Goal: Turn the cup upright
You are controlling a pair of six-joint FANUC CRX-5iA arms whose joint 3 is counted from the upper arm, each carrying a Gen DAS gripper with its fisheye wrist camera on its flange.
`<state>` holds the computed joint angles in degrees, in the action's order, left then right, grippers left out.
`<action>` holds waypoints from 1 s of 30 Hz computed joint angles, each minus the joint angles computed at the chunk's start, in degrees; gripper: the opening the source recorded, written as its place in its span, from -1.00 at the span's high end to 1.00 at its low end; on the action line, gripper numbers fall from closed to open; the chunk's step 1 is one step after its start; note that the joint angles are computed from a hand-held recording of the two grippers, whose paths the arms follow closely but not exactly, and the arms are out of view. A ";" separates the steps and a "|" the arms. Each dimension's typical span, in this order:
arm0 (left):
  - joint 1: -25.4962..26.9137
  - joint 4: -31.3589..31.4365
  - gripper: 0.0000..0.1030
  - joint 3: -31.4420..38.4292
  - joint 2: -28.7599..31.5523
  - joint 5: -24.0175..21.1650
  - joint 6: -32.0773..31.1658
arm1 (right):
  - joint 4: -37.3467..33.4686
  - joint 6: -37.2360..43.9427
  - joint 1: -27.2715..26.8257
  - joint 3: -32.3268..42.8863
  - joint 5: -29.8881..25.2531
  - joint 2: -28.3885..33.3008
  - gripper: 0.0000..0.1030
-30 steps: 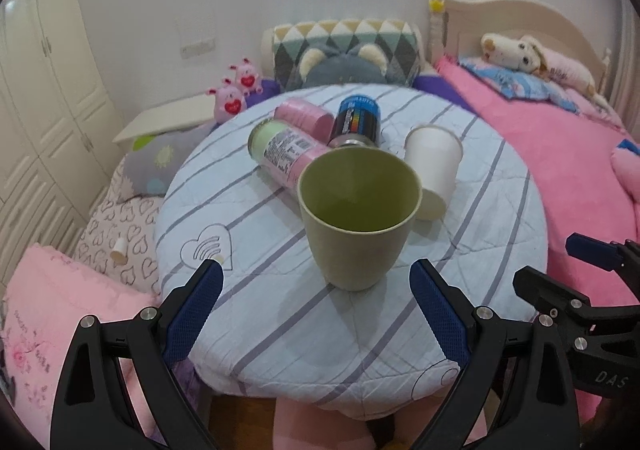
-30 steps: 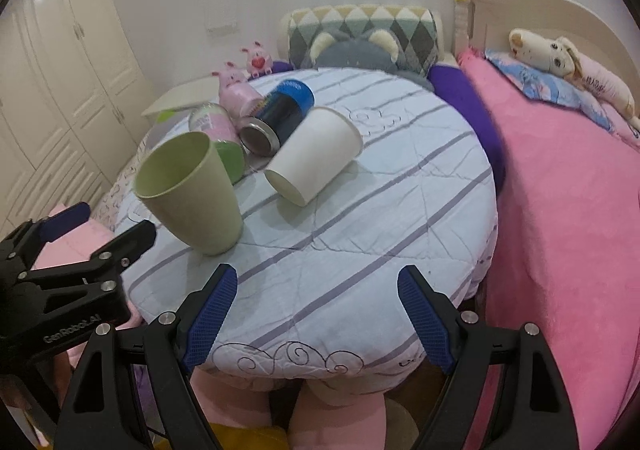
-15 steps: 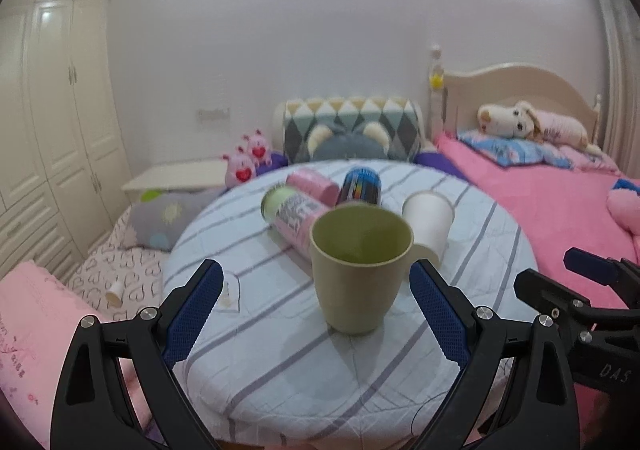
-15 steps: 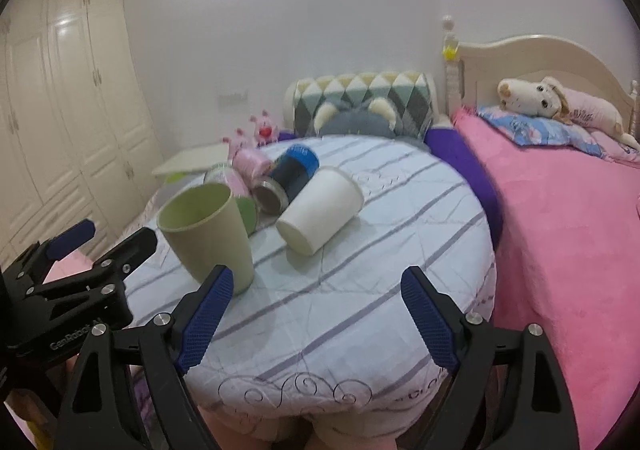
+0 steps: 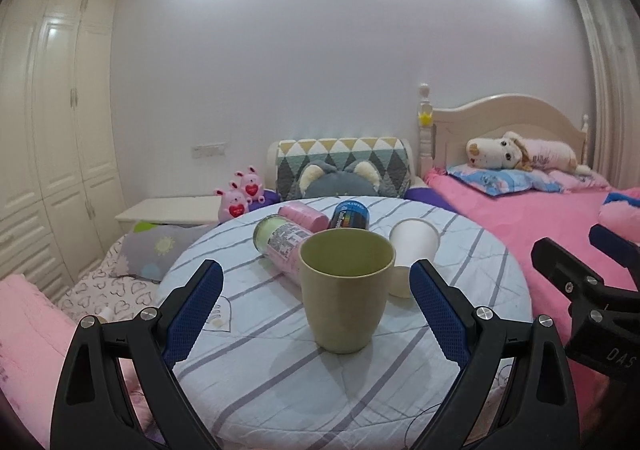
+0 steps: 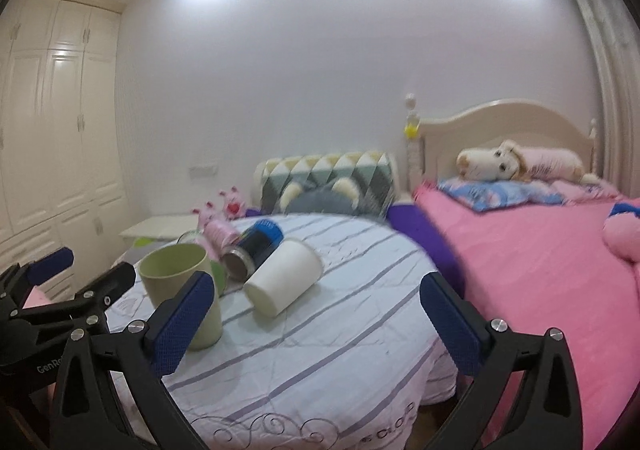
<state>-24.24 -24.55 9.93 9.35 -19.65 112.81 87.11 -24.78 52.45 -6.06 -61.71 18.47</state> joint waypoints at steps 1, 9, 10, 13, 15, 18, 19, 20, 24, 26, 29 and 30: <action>-0.01 0.15 -0.86 0.14 0.21 -0.02 -0.03 | 0.39 -0.09 0.06 0.07 -0.52 0.20 -1.00; -0.60 -3.49 -0.86 0.55 0.39 0.16 4.09 | 1.37 0.67 0.15 0.59 -2.39 1.38 -1.00; -0.70 -3.98 -0.86 0.55 0.37 0.10 4.48 | 1.35 0.72 0.13 0.52 -2.19 1.32 -1.00; -1.03 -5.28 -0.86 0.94 0.50 -0.28 5.39 | 2.89 -0.95 -0.20 -0.61 -0.89 0.58 -1.00; -1.08 -5.63 -0.86 0.83 0.41 -0.05 5.78 | 3.22 -0.95 -0.15 -0.77 -0.97 0.53 -1.00; -1.47 -7.47 -0.86 0.71 0.09 -0.09 7.51 | 4.81 -0.94 -0.26 -1.40 -0.69 0.44 -1.00; -1.56 -7.88 -0.86 0.75 0.10 -0.08 7.77 | 4.80 -0.67 -0.18 -1.27 -0.95 0.59 -1.00; -1.57 -7.85 -0.86 0.78 0.14 -0.08 7.66 | 4.85 -0.41 -0.14 -1.16 -1.10 0.72 -1.00; -1.49 -7.51 -0.86 0.58 -0.02 -0.01 7.04 | 4.68 0.68 0.04 -0.67 -1.36 1.17 -1.00; -1.37 -6.95 -0.86 0.47 -0.09 0.02 6.40 | 4.66 1.03 0.03 -0.51 -1.45 1.31 -1.00; -1.72 -8.66 -0.86 0.82 -0.11 -0.21 8.02 | 4.63 0.72 0.01 -0.47 -1.54 1.35 -1.00; -1.79 -9.21 -0.86 0.77 -0.22 -0.10 8.60 | 4.55 0.57 -0.04 -0.57 -1.51 1.23 -1.00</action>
<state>-26.03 -33.76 10.70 9.13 -19.75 121.41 91.66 -24.21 52.42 -6.63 -63.21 19.70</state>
